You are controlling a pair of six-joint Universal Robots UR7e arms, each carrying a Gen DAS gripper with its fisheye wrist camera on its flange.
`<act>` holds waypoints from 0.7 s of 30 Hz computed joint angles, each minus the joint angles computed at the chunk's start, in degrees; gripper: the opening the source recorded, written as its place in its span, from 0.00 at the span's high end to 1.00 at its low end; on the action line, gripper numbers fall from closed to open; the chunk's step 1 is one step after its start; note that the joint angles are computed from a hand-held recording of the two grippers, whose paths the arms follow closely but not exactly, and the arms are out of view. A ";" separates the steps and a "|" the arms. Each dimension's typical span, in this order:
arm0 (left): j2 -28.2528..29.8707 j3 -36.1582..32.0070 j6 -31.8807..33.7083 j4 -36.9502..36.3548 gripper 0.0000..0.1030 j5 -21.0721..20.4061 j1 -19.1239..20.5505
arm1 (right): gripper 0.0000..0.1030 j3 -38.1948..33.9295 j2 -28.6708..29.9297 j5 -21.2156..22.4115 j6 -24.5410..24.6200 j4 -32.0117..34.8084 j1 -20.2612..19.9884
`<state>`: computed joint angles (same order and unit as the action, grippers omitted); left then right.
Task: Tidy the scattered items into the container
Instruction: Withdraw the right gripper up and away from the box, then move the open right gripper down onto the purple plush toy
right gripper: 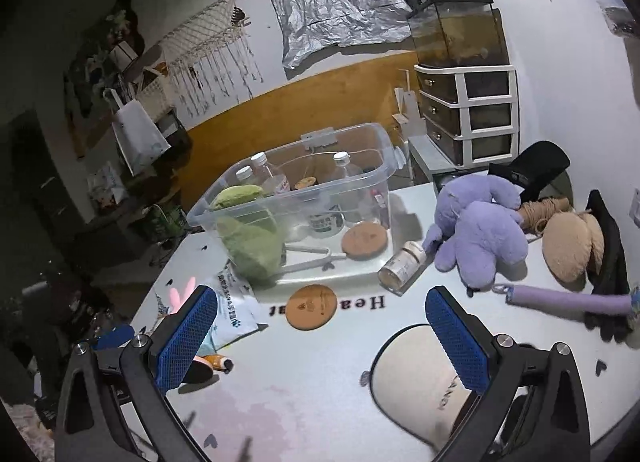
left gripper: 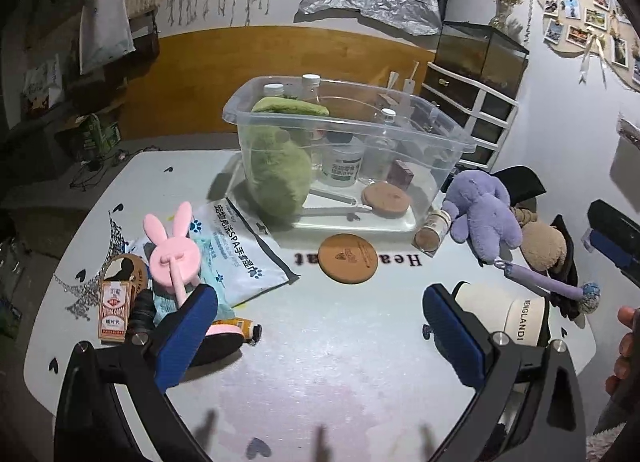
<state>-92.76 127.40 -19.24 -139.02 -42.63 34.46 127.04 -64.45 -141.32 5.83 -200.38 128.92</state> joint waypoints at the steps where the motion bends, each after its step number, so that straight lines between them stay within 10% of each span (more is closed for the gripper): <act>1: 0.34 0.00 -1.01 0.06 0.00 0.29 -0.23 | 0.00 0.31 -0.75 0.57 0.11 0.71 -0.55; 21: 12.23 -3.50 -8.04 -1.05 0.00 -2.12 -2.66 | 0.00 5.82 -15.53 12.14 1.57 14.85 -12.06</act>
